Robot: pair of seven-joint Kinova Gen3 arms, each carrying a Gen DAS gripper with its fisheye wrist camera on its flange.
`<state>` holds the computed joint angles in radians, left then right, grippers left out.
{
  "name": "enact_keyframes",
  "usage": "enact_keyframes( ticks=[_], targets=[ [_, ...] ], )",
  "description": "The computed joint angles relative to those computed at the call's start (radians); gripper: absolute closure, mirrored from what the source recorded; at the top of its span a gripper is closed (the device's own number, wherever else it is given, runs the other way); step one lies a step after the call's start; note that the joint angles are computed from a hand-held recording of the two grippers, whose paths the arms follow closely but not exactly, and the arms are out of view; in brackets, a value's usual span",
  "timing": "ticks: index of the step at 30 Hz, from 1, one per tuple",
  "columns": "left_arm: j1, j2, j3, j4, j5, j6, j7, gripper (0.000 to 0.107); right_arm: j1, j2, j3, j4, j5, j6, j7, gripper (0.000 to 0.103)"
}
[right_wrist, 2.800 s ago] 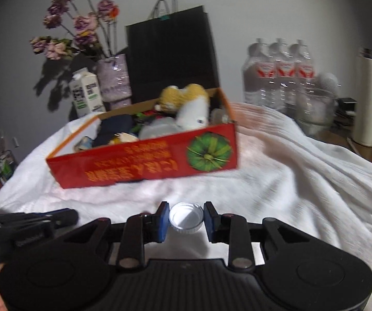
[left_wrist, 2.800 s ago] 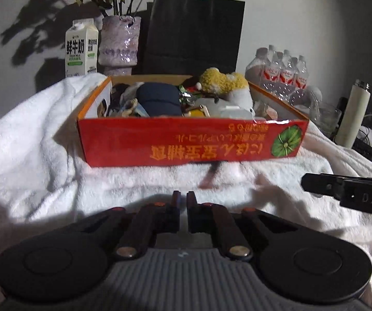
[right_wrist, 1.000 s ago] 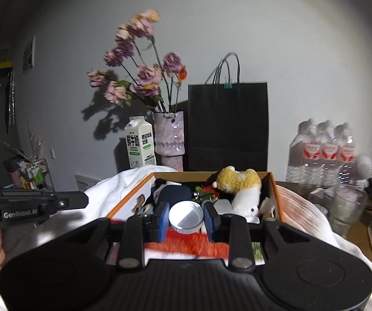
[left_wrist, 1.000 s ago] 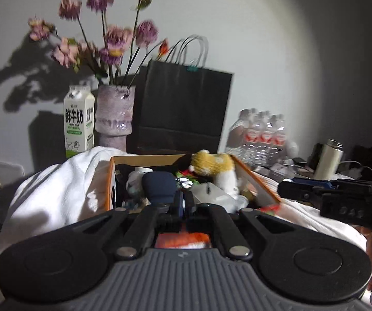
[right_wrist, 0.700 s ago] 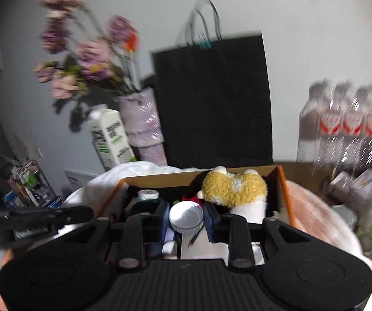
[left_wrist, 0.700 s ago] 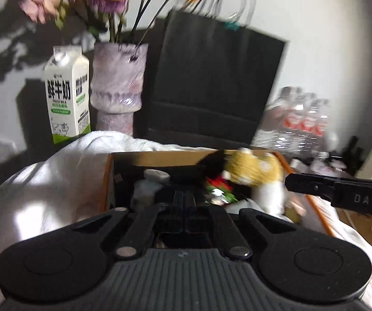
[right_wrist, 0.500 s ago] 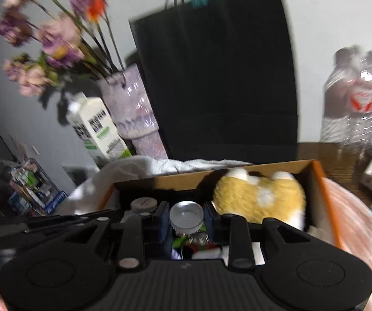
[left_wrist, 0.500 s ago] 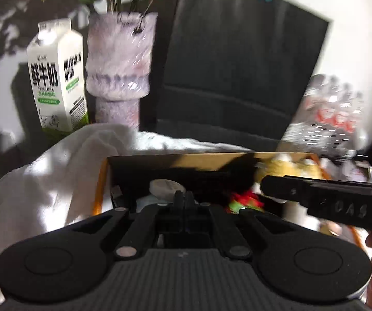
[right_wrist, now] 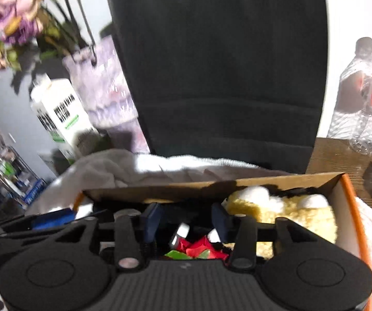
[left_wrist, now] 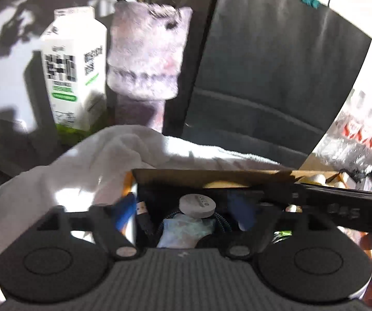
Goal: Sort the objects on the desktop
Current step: 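Open the right tool to drop the cap into the box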
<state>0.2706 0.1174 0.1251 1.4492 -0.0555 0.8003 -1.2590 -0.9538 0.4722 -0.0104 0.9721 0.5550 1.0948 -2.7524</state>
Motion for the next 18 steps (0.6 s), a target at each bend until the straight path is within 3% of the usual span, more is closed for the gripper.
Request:
enact_keyframes(
  ticks=[2,4,5,8,12,15,18],
  targets=[
    [0.015,-0.018,-0.004,-0.008,-0.047,0.027,0.051,0.005,-0.031,-0.013,0.008,-0.015,0.029,0.048,0.001,0.044],
    [0.027,-0.035,-0.001,-0.016,-0.086,0.065,0.084,0.004,-0.077,-0.015,0.021,-0.035,0.081,0.116,-0.009,0.020],
    [0.027,-0.040,0.004,-0.027,-0.089,0.096,0.079,0.004,-0.097,-0.015,0.023,-0.045,0.105,0.156,-0.007,0.015],
    [0.051,-0.050,0.021,-0.057,-0.151,0.186,0.119,0.004,-0.150,-0.017,0.025,-0.057,0.165,0.266,-0.011,0.013],
    [0.072,-0.098,0.041,-0.025,-0.202,0.229,0.149,0.004,-0.164,-0.074,-0.011,-0.001,0.161,0.332,-0.065,0.000],
    [0.076,-0.147,0.065,0.018,-0.230,0.240,0.169,0.004,-0.200,-0.120,-0.045,0.078,0.212,0.354,-0.143,0.000],
    [0.089,-0.182,0.115,0.039,-0.318,0.294,0.245,0.004,-0.251,-0.137,-0.087,0.107,0.277,0.420,-0.183,0.000]
  ],
)
